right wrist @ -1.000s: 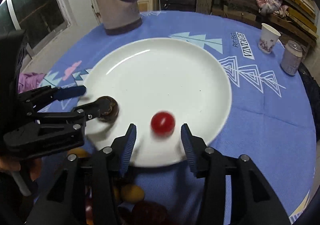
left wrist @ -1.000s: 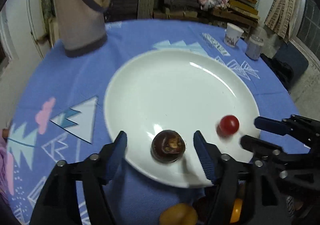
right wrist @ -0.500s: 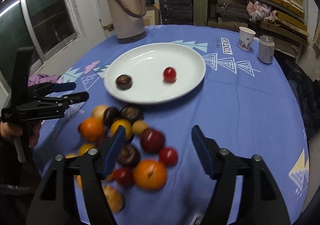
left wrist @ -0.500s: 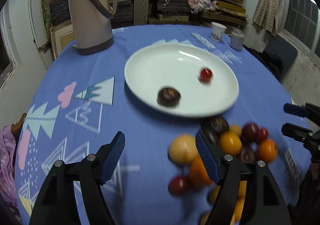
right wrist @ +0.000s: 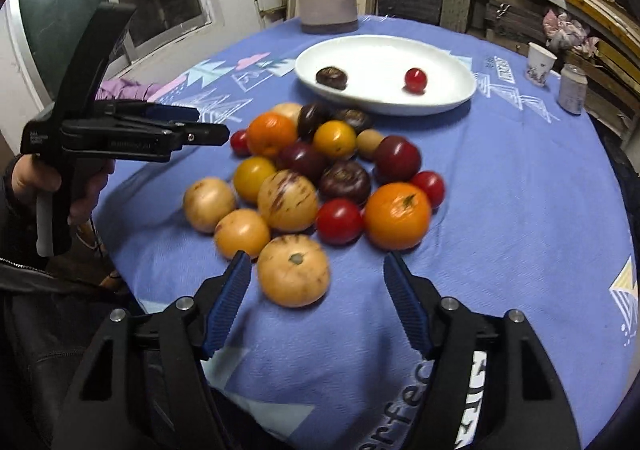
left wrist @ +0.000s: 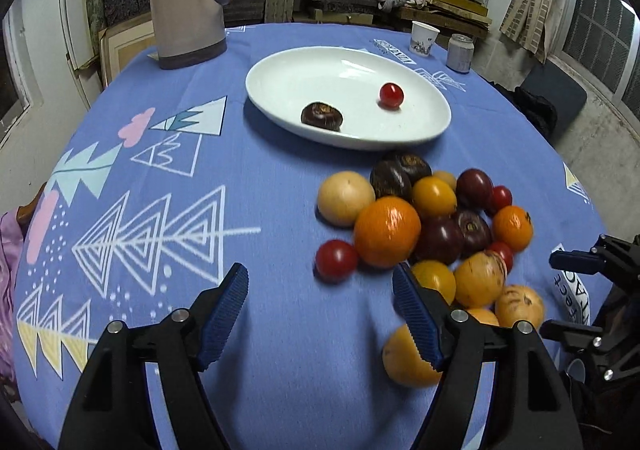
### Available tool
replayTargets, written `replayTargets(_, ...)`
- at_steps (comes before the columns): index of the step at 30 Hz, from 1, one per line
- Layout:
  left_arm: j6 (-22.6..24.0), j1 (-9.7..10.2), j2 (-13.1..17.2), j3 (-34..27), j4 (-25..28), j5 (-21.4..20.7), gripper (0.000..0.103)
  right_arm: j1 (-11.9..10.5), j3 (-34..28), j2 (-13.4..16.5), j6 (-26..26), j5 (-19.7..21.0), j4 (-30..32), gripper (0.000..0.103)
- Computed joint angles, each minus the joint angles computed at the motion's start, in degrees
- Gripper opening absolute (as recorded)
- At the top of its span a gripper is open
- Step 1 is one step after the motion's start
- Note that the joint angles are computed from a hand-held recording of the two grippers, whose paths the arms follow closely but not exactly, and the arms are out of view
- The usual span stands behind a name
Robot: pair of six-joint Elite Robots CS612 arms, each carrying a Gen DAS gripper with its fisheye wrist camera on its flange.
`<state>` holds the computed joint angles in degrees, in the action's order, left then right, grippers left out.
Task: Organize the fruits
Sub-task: 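Grasp a striped pepino with the right tool while the left tool grasps a pale yellow fruit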
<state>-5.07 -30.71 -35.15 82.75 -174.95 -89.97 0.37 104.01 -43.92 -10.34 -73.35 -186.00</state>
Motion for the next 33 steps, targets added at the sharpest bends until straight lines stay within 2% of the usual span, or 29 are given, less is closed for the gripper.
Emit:
replayTargets(5,0.45,-0.23,-0.39,0.79,-0.08,-0.02,0.076,0.57,-1.24,0.82,-0.71,0.34,2.35,0.059)
replayTargets(9,0.76,-0.31,-0.47,0.89,0.56,-0.32,0.076,0.82,-2.56,1.51,-0.55,0.18,5.02,0.044)
replayTargets(19,6.31,-0.7,-1.67,3.36,0.53,-4.5,0.076,0.15,-2.25,1.48,1.23,0.06,4.72,0.043)
replayTargets(22,7.85,-1.1,-1.61,3.51,1.27,-4.4,0.076,0.07,-1.98,1.36,1.22,0.03,4.41,0.043)
replayTargets(27,7.76,-1.15,-1.26,3.1,2.06,-4.9,0.077,-0.12,-1.68,1.27,1.41,0.23,3.57,0.044)
replayTargets(31,9.04,-1.76,-0.86,2.4,5.22,-3.77,0.077,-0.1,-1.37,1.07,1.53,0.17,3.06,0.044)
replayTargets(33,8.56,-1.74,-0.63,2.42,4.64,-3.79,0.074,-0.11,-1.28,1.0,1.55,0.28,2.87,0.043)
